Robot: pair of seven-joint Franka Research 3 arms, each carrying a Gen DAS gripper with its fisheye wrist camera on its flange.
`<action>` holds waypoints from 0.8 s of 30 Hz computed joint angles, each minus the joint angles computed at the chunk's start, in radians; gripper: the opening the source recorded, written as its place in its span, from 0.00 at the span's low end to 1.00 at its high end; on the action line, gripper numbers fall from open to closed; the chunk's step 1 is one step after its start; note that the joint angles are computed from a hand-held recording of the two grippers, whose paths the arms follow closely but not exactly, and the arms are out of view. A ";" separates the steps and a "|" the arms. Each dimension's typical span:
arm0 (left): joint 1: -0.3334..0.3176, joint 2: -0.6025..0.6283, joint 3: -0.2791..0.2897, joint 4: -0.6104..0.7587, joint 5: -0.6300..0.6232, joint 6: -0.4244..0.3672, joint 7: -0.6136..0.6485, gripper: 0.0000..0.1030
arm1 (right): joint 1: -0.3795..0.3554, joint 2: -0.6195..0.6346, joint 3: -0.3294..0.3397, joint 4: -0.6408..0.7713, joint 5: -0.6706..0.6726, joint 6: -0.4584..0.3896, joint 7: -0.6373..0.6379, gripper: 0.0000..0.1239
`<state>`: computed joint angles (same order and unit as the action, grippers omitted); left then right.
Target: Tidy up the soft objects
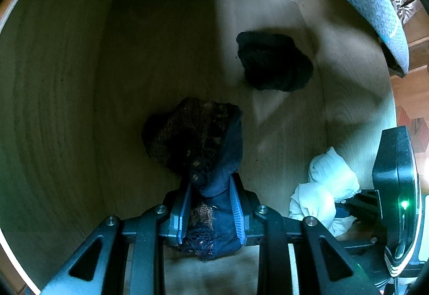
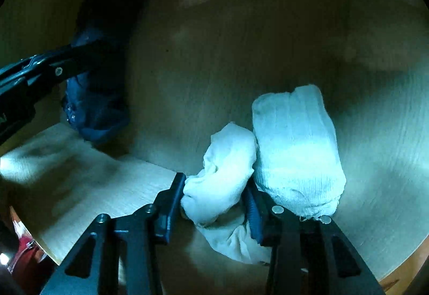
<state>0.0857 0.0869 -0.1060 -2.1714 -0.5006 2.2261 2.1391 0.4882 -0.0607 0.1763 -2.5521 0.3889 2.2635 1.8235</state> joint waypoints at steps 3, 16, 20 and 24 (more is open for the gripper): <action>0.002 0.008 0.000 0.009 -0.003 -0.011 0.000 0.26 | 0.008 0.006 0.007 0.009 -0.010 0.004 0.006 0.33; 0.028 0.020 -0.003 0.023 -0.034 -0.014 0.070 0.26 | 0.020 -0.013 0.011 0.022 -0.039 -0.002 0.012 0.33; 0.029 0.009 0.002 0.018 -0.042 -0.002 0.102 0.25 | 0.019 -0.019 0.010 0.024 -0.041 -0.008 0.014 0.33; 0.033 -0.010 0.009 0.003 -0.071 0.016 0.130 0.25 | 0.016 -0.028 0.009 0.030 -0.044 -0.021 0.015 0.33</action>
<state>0.1191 0.0774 -0.0973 -2.1687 -0.5715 2.2424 2.2696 0.5046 -0.0886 0.1851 -2.5216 0.3453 2.2428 1.8387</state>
